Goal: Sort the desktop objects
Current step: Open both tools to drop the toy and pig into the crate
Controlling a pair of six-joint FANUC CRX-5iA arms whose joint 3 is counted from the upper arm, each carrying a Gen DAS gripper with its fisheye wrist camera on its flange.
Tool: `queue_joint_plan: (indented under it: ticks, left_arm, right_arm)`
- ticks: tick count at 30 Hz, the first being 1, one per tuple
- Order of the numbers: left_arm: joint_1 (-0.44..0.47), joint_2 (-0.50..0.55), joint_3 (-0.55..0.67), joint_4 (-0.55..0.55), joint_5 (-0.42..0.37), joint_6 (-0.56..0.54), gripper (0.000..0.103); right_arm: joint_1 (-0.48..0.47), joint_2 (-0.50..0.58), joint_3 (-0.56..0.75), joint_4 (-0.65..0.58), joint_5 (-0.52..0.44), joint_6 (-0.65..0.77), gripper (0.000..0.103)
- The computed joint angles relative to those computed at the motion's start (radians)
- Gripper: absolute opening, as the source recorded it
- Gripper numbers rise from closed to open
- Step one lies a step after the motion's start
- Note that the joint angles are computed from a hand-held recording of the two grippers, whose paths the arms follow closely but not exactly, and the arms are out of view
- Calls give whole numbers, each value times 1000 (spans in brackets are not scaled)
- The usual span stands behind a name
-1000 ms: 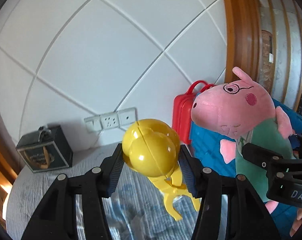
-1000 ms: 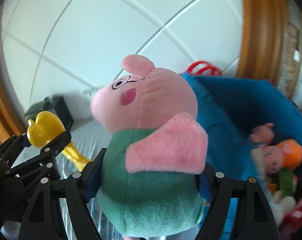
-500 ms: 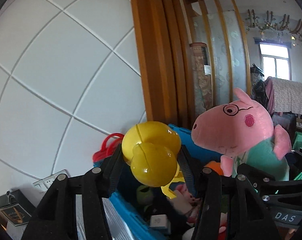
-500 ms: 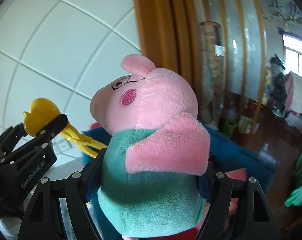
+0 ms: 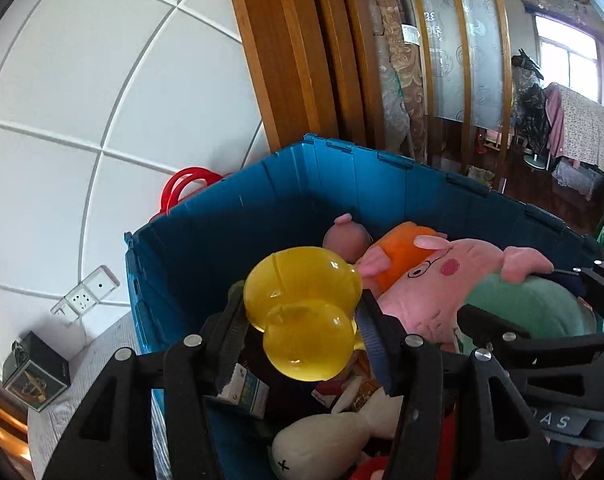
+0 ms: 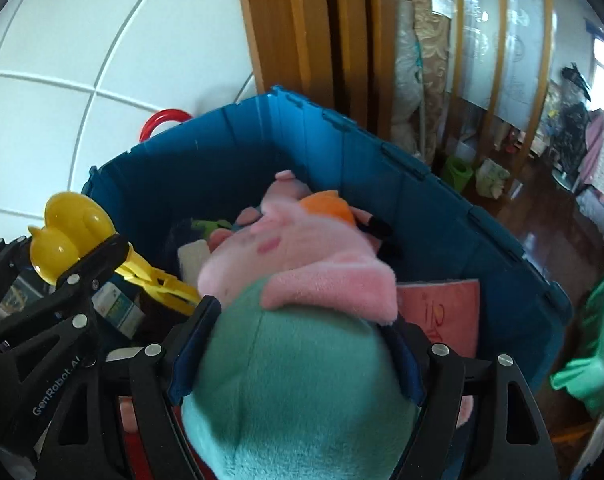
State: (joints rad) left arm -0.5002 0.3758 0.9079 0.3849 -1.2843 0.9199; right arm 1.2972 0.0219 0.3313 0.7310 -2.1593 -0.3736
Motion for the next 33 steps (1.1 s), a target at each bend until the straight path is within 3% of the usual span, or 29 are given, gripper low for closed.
queue_joint_plan:
  ticks: [5,7,12,22,25,33]
  left_arm:
    - [32,-54,-92,38,24,-7,55]
    - [44,-79,-135,54,54,-15,61]
    - [98,-159,-266,175,123,-80,82]
    - [247,-361,-563,403,183,-217,92]
    - [288,-418,-644,449,186,-252,103]
    - [347,-508,-749,433,129,-265,103]
  right_arm:
    - [9,-25,-45,12,32,7,80]
    - [8,-23,-53,14,42,-1,81]
    - [55,-22,-57,78,44,-35,102]
    - [153,129,98,186,-80,13,103]
    - [184,185,150,213,-100,35,103]
    - [217,344,322,195,-208,75,103]
